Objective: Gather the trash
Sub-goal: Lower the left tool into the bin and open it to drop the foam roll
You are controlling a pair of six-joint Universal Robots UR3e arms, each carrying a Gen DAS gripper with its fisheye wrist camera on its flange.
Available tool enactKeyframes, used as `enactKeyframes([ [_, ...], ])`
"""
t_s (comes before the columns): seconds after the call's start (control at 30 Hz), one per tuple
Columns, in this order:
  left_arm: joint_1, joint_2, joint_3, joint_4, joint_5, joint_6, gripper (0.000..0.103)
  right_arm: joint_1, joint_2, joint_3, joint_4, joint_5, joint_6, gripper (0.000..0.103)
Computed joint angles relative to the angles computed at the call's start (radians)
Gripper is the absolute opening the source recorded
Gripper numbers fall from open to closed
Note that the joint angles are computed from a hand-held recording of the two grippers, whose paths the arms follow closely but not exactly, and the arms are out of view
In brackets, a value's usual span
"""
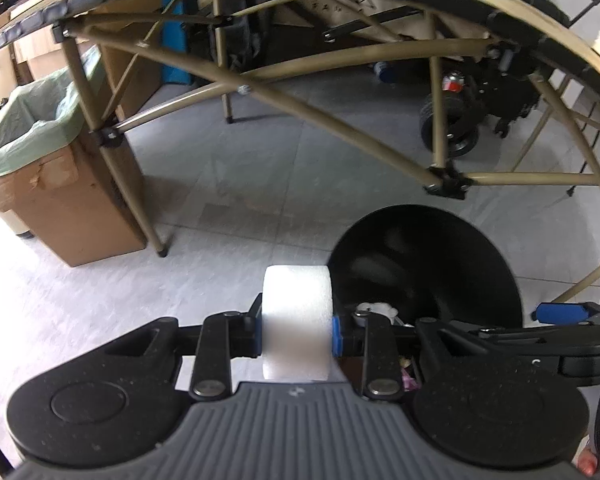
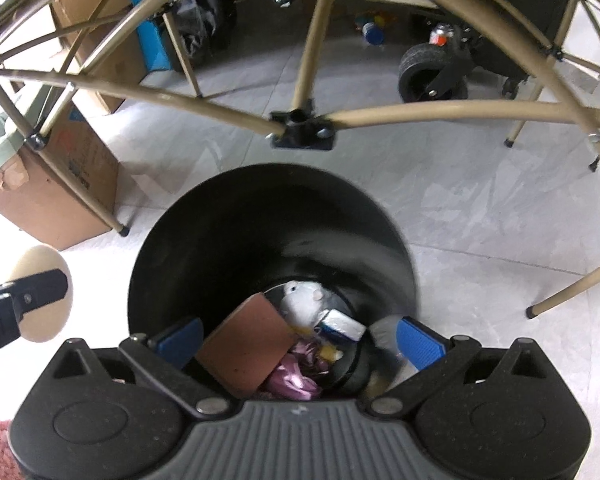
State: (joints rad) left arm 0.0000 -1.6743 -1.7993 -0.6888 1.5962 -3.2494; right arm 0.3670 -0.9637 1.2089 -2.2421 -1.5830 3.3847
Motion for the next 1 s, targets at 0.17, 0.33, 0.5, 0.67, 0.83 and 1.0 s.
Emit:
enactKeyframes([
  [0.17, -0.037, -0.047, 0.060, -0.004, -0.010, -0.009, 0.029, -0.040, -0.092, 0.108, -0.057, -0.025, -0.007, 0.103],
  [0.33, -0.081, -0.103, 0.133, -0.018, -0.026, -0.020, 0.029, -0.095, -0.181, 0.217, -0.106, -0.032, -0.015, 0.103],
  [0.5, -0.137, -0.179, 0.228, -0.051, -0.045, -0.044, 0.029, -0.123, -0.231, 0.265, -0.118, -0.067, -0.012, 0.103],
  [0.67, -0.195, -0.266, 0.326, -0.096, -0.061, -0.076, 0.029, -0.159, -0.278, 0.323, -0.142, -0.094, 0.028, 0.103],
  [0.83, -0.244, -0.336, 0.388, -0.115, -0.038, -0.084, 0.029, -0.220, -0.325, 0.384, -0.169, -0.097, 0.039, 0.103],
  [1.0, -0.265, -0.397, 0.439, -0.142, -0.004, -0.105, 0.029, -0.248, -0.359, 0.424, -0.191, -0.086, 0.048, 0.103],
])
